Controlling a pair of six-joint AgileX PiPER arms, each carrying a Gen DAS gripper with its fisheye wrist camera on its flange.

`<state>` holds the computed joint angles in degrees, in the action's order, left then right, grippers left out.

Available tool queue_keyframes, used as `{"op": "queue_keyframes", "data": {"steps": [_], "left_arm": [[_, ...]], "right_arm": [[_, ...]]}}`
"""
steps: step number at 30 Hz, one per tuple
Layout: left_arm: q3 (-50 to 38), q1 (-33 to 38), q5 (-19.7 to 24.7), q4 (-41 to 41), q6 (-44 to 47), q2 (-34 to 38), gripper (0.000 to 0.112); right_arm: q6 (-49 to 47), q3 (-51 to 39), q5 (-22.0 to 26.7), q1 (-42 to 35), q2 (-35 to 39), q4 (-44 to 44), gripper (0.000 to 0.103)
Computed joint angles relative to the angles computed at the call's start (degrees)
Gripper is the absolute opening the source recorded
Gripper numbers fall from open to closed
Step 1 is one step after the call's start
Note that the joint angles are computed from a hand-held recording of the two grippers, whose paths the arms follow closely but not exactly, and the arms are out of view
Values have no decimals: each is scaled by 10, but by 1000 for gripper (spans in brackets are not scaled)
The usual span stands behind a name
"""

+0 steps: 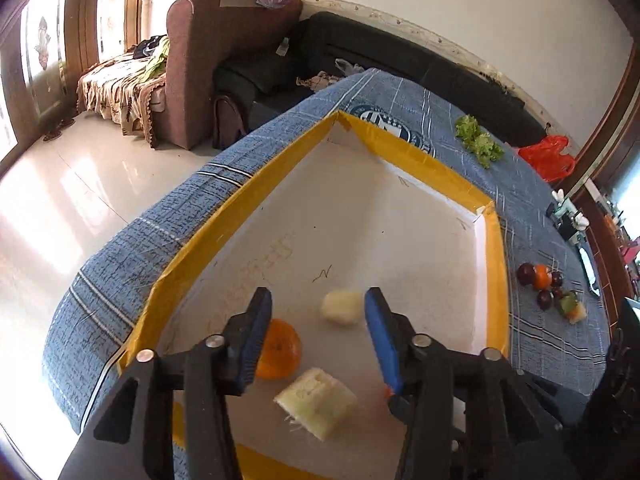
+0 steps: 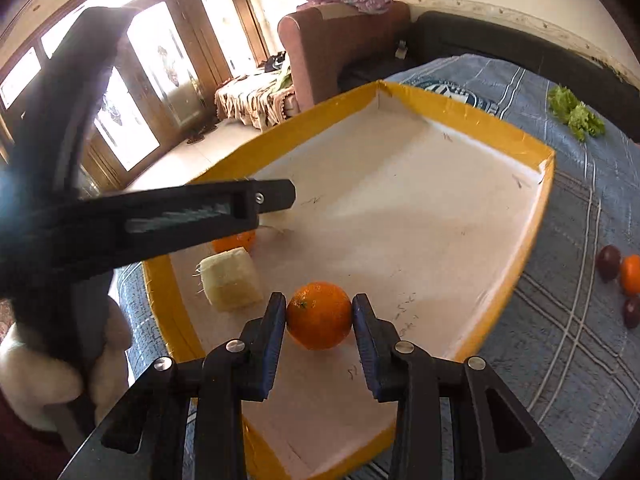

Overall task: Organize fruits
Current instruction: 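Lower the cheese cube and orange into the tray while both tools open, then lift both tools away from the tray back over the fruit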

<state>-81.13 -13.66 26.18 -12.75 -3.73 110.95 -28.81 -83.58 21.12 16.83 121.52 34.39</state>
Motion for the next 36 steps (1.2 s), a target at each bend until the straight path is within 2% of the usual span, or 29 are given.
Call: {"op": "queue_keyframes", "data": {"steps": [3,8,11,13,15,18,25,30,36], "left_arm": [[39,4,-18,-36,22,-34,57],[104,1,-53,-115,75,-93,65],[108,-17,-46,-86,37,-114,69],[102,-29,-34,-59,8,-132,71],[107,-30,-31,-106,48,-159,73],[98,-34,-16,-144,81,-193,73],[15,-71,36,-15,-15,-248,74],[-106,-61,124,-59,1,-250,74],[-318,-87,236,-45,-50,-216,79]], "right_arm": [[-45,13,5,-7,-10,45,41],[-151,89,-20,-38,-71,175,44],[-260,155,-20,-75,-120,299,46],[-295,185,-10,-107,-149,343,48],[-323,212,-3,-143,-180,373,49],[-319,240,11,-196,-229,373,50],[-248,254,57,-328,-349,281,54],[-214,212,186,-464,-409,271,56],[-126,77,288,-576,-432,221,57]]}}
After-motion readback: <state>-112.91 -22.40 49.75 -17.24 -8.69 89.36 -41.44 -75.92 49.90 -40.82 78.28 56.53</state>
